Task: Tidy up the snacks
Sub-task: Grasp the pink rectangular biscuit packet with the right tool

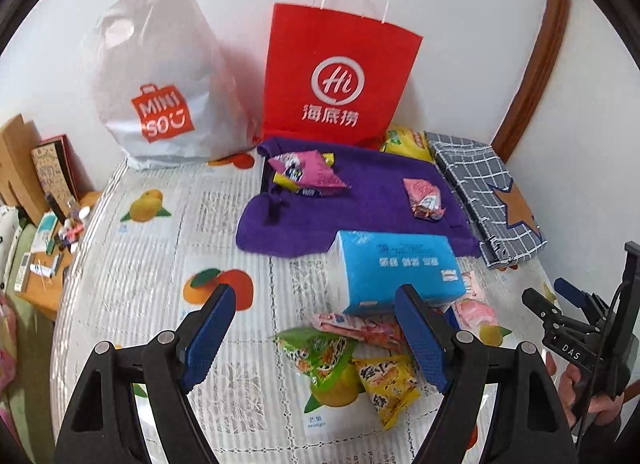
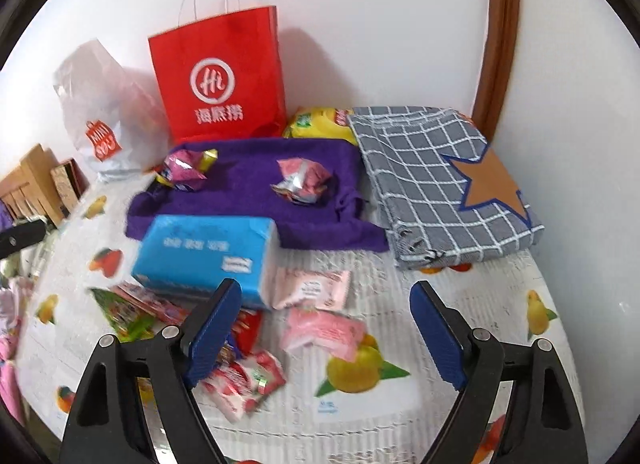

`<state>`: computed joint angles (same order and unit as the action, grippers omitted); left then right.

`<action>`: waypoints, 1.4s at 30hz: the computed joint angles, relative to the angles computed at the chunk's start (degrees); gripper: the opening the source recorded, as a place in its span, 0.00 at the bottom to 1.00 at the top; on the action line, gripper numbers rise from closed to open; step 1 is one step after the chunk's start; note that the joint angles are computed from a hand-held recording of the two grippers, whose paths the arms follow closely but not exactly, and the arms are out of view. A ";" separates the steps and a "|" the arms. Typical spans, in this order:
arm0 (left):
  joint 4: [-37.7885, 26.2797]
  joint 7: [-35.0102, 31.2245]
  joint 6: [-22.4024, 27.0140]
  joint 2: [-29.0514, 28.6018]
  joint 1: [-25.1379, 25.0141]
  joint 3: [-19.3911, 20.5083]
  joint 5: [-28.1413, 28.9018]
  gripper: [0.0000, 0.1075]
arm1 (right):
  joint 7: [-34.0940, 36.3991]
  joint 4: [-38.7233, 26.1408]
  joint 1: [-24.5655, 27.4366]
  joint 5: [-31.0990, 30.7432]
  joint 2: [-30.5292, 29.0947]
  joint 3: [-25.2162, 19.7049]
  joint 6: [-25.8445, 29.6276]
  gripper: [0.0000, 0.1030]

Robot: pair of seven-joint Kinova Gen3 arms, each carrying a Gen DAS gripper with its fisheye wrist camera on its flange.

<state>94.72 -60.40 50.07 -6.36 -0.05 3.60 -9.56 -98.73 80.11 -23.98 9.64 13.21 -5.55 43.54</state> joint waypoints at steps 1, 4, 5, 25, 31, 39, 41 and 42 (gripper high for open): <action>0.45 -0.17 -0.25 0.08 -0.03 -0.18 0.37 0.74 | 0.15 0.54 0.09 0.26 0.22 0.11 -0.31 0.82; 1.27 -0.76 -0.42 1.03 -0.29 -0.77 1.48 0.74 | 3.42 0.68 2.20 -2.80 1.55 -0.60 0.04 0.73; 1.50 -0.98 -0.47 1.21 -0.35 -0.91 1.68 0.74 | 4.86 0.82 3.05 -4.22 2.15 -0.89 -0.08 0.72; -0.11 -6.23 -0.38 7.75 -3.01 -3.97 6.24 0.74 | 13.25 -14.92 4.48 -12.08 18.19 -1.24 7.15 0.67; -0.47 -6.71 0.00 8.45 -3.12 -3.97 6.77 0.74 | 17.09 -15.37 5.59 -15.70 19.34 -2.37 7.68 0.56; 0.18 -6.99 -0.26 8.18 -2.64 -3.68 7.18 0.74 | 17.15 -11.71 9.45 -20.73 16.03 -1.83 5.97 0.32; 0.26 -7.02 -0.28 8.14 -2.54 -3.62 7.36 0.74 | 15.59 -11.28 9.86 -20.55 15.32 -1.12 6.84 0.32; 0.32 -7.17 -0.35 8.10 -2.50 -3.59 7.57 0.74 | 15.20 -11.03 10.36 -20.66 14.94 -1.03 7.70 0.32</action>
<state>95.04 -67.57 49.72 1.75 -2.55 0.01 -1.99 -83.53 69.08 -13.62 -11.02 28.15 -6.58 51.24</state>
